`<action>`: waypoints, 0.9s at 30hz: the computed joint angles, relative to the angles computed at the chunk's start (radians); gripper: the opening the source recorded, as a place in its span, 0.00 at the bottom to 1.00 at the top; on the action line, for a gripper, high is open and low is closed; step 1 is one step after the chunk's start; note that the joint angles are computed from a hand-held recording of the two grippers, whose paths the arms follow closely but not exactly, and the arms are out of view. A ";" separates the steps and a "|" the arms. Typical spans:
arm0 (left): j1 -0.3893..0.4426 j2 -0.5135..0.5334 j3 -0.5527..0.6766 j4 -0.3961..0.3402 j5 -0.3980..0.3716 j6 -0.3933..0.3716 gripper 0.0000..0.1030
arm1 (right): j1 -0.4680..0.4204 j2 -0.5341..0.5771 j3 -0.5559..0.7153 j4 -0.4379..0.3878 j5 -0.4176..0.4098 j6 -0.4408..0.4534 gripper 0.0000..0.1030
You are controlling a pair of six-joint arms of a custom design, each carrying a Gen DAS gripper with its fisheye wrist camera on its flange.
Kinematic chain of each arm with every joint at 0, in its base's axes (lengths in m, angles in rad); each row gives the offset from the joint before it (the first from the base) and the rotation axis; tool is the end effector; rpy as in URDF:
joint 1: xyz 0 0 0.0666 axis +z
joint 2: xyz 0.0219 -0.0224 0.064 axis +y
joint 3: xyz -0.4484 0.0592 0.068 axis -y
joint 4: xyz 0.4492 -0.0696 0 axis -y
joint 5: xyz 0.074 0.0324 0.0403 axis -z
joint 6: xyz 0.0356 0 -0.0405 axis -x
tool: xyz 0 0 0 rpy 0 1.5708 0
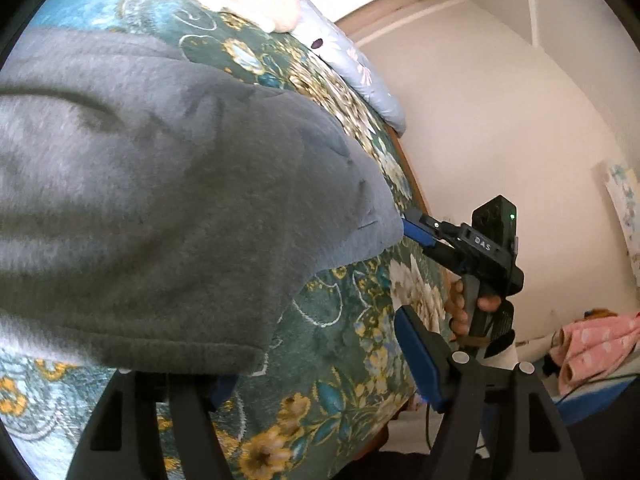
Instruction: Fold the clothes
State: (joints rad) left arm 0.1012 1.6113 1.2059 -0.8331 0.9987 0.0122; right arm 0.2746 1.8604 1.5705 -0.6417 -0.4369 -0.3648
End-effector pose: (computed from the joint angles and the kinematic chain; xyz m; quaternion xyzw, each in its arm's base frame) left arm 0.5513 0.0255 0.3105 0.0300 0.8689 -0.4653 0.1661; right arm 0.6783 0.2063 0.3271 -0.0262 0.9289 0.2917 0.2265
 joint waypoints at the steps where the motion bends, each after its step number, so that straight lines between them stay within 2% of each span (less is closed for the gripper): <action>1: 0.000 -0.002 -0.003 0.008 -0.002 0.011 0.72 | 0.003 0.004 0.003 0.003 -0.015 0.012 0.41; 4: 0.003 -0.012 -0.007 0.012 -0.012 0.016 0.72 | 0.015 0.044 0.052 -0.041 -0.003 0.076 0.41; 7: 0.009 -0.017 -0.011 0.028 -0.010 0.040 0.72 | 0.018 0.063 0.070 -0.055 -0.024 0.064 0.41; 8: 0.010 -0.017 -0.012 0.036 -0.009 0.052 0.72 | 0.021 0.064 0.072 -0.057 -0.035 0.071 0.37; 9: 0.009 -0.015 -0.013 0.044 -0.009 0.066 0.72 | 0.024 0.065 0.075 -0.059 -0.046 0.078 0.22; 11: 0.010 -0.015 -0.014 0.054 -0.005 0.084 0.72 | 0.030 0.067 0.080 -0.063 -0.068 0.092 0.05; 13: 0.012 -0.024 -0.016 0.053 -0.009 0.078 0.72 | 0.029 0.060 0.072 -0.061 -0.111 0.087 0.04; 15: 0.013 -0.037 -0.022 0.053 -0.011 0.064 0.72 | 0.002 0.020 0.010 0.060 -0.250 -0.007 0.03; 16: 0.014 -0.040 -0.025 0.056 -0.011 0.063 0.72 | -0.013 -0.004 -0.023 0.127 -0.284 -0.055 0.03; 19: 0.018 -0.039 -0.032 0.061 0.000 0.072 0.72 | -0.040 -0.040 -0.080 0.161 -0.234 -0.097 0.03; 22: 0.019 -0.028 -0.034 0.033 -0.017 0.069 0.72 | -0.037 -0.013 -0.082 0.041 -0.169 -0.052 0.03; 25: 0.024 -0.033 -0.044 0.017 -0.037 0.063 0.72 | -0.036 -0.017 -0.116 0.092 -0.181 -0.088 0.04; 27: 0.035 -0.046 -0.052 0.024 -0.049 0.068 0.72 | -0.037 -0.029 -0.111 0.091 -0.181 -0.063 0.06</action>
State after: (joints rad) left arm 0.1358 1.5658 1.1542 -0.8091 0.9496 0.0799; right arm 0.2376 1.8312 1.4594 -0.5508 -0.6176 -0.4280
